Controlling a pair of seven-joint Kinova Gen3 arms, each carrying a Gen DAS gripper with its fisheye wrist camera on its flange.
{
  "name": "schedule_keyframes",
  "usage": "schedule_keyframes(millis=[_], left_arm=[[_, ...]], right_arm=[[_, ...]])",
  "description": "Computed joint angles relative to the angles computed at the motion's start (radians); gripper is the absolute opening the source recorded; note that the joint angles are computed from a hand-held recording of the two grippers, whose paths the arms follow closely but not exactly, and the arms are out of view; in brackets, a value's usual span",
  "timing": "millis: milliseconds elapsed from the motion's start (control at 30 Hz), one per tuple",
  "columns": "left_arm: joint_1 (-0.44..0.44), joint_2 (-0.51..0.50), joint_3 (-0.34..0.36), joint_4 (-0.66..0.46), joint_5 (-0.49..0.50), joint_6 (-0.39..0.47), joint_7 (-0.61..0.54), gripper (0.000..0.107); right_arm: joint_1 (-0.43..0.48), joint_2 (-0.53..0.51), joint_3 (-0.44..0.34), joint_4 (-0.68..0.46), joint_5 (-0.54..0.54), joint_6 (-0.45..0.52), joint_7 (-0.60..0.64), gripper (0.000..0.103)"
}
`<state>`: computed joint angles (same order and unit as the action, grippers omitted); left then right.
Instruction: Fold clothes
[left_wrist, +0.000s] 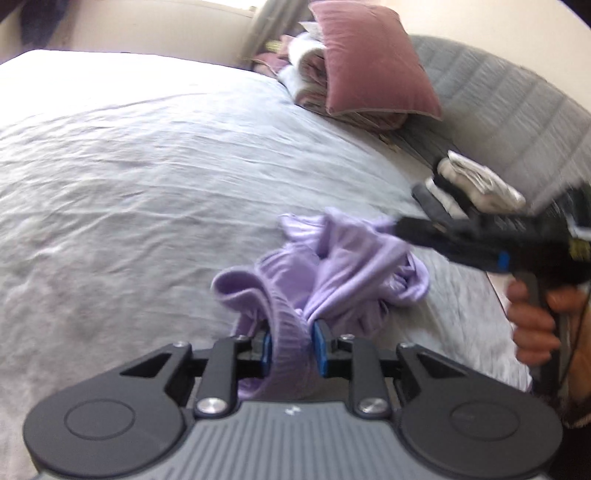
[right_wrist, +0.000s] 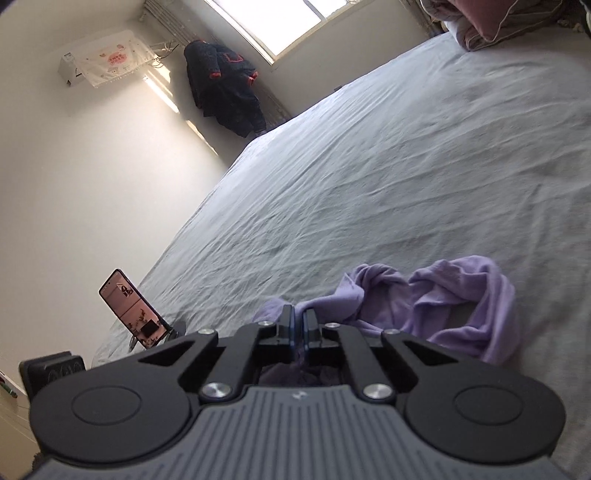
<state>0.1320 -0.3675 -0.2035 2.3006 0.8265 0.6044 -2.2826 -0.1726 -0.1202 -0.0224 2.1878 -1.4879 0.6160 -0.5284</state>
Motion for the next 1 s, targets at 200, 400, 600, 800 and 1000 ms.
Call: schedule_keyframes(millis=[200,400,600,800,1000], left_arm=[[-0.034,-0.014,-0.041,-0.007,-0.040,0.053,0.036,0.023],[-0.064,-0.060,-0.051,0.020,-0.043,0.039,0.051,0.022],[-0.074,-0.139,-0.071,0.024,-0.094,0.000,0.106,0.022],[-0.081,-0.113,-0.145,-0.054,-0.210,0.150,0.204,0.022],[-0.108,-0.058,-0.120,-0.082,-0.263,0.243,0.159,0.025]], right_arm=[[0.012,-0.111,0.039,0.050,0.104,0.024,-0.023,0.006],[0.001,-0.184,0.069,0.075,0.273,0.007,-0.126,0.006],[0.003,-0.234,0.146,0.106,0.394,0.000,-0.219,0.006],[0.029,-0.234,0.178,0.098,0.575,0.053,-0.399,0.005],[0.023,-0.177,0.132,0.062,0.736,0.092,-0.546,0.006]])
